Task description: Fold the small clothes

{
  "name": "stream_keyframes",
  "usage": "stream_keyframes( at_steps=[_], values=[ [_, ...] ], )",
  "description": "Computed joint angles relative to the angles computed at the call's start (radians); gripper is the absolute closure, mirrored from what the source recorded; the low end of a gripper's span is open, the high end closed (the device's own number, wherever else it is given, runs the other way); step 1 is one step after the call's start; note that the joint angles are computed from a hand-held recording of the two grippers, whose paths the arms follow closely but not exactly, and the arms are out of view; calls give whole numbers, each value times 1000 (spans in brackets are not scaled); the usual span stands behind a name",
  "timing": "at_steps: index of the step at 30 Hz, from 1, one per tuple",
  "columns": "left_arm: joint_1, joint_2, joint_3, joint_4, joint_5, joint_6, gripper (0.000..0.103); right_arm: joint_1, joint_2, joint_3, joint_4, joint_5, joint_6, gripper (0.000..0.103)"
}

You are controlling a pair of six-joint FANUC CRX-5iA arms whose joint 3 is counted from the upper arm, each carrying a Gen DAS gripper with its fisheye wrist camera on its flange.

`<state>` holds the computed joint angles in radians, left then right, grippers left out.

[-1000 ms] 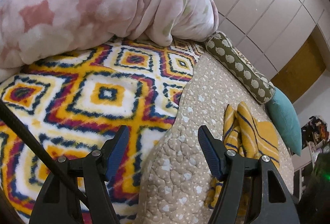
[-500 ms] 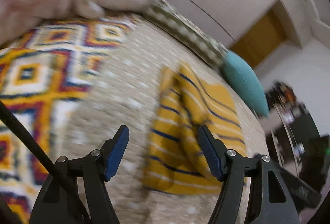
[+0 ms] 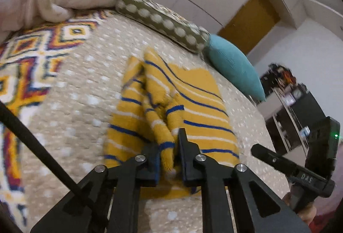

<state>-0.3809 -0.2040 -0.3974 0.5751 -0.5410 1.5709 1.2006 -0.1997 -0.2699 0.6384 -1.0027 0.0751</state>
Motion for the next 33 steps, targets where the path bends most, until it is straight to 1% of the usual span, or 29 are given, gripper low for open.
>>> stream_keyframes(
  at_steps=[1,5,6,7,8,9,10,11,13,16,17,18,19,21,22,25,27,28,29,30,31,33],
  values=[
    [13,-6,0,-20,-14,23,95,-5,-1,-1,3,9,1,40],
    [56,10,-9,-11,-80,68,98,-32,19,14,26,67,7,40],
    [59,17,11,-66,-98,119,98,-44,37,31,22,93,29,40],
    [61,18,11,-68,-101,121,98,-53,54,49,15,107,52,42],
    [64,18,3,-47,-100,107,98,-68,89,84,-10,125,96,43],
    [64,16,2,-45,-100,106,98,-83,118,118,-46,141,142,48],
    [65,15,1,-45,-99,101,98,-102,158,167,-99,148,202,60],
    [66,12,-1,-41,-97,94,98,-122,212,236,-164,132,276,64],
    [72,-4,-16,-18,-90,69,97,-161,308,358,-270,98,397,69],
    [90,-42,-22,-64,-82,107,96,-203,422,497,-343,40,481,72],
    [97,-54,-20,-90,-83,127,94,-219,465,555,-377,14,513,72],
    [109,-70,-22,-113,-83,147,85,-229,486,586,-400,-1,530,72],
    [118,-81,-27,-122,-79,160,74,-238,509,620,-422,-14,541,72],
    [142,-106,-39,-147,-73,209,68,-251,535,664,-475,-16,572,72],
    [151,-113,-41,-154,-77,223,68,-252,543,675,-490,-19,575,71],
    [175,-127,-45,-175,-87,260,68,-231,546,672,-467,-21,573,70],
    [176,-131,-31,-225,-102,305,67,-221,522,653,-461,-19,571,71],
    [173,-131,-19,-253,-113,327,64,-213,492,618,-446,13,552,71],
    [169,-132,-13,-267,-116,337,62,-199,433,548,-424,84,517,71],
    [165,-132,-9,-277,-116,345,59,-185,390,494,-398,129,484,71],
    [160,-132,-9,-277,-113,345,58,-161,344,432,-346,163,429,71],
    [150,-125,-9,-256,-102,327,56,-131,295,358,-295,188,360,71]
  ],
)
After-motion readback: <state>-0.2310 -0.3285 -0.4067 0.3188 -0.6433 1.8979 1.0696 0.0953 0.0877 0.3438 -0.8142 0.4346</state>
